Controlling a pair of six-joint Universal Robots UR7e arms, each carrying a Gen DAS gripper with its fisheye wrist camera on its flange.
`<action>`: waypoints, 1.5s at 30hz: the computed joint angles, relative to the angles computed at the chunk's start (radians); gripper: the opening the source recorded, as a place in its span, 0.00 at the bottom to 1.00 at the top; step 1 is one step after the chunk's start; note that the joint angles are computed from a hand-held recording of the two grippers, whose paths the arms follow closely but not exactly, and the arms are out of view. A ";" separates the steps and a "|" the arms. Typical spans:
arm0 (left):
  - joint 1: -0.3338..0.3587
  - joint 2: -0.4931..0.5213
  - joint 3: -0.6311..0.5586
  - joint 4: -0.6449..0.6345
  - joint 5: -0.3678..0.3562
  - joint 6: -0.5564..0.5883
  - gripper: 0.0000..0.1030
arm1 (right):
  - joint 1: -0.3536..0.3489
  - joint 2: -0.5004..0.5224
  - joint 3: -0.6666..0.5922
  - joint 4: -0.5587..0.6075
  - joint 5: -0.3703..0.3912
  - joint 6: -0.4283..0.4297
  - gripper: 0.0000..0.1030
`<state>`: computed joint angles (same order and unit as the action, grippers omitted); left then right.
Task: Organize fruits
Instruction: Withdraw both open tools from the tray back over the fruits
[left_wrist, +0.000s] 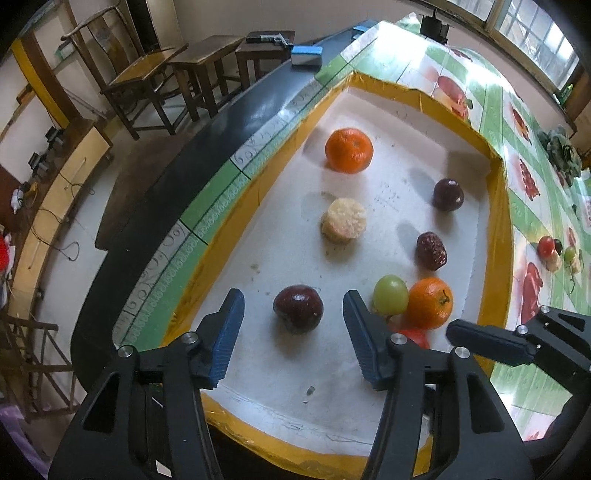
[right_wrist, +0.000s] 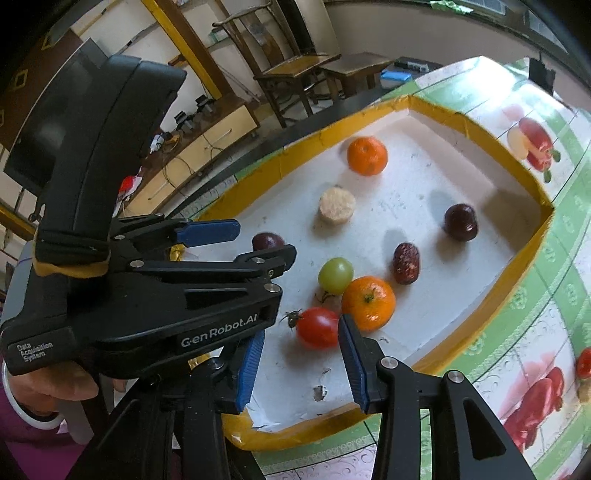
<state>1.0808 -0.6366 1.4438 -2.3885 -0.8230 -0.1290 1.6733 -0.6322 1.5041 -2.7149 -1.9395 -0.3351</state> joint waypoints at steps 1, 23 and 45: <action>-0.001 0.000 0.000 -0.002 0.001 -0.002 0.54 | 0.002 -0.004 0.005 -0.014 -0.005 0.002 0.39; -0.034 -0.012 0.029 -0.038 -0.001 -0.012 0.55 | -0.004 -0.056 0.068 -0.177 -0.075 0.086 0.40; -0.104 0.034 0.029 -0.048 -0.064 0.052 0.55 | -0.044 -0.185 0.220 -0.250 -0.117 0.160 0.40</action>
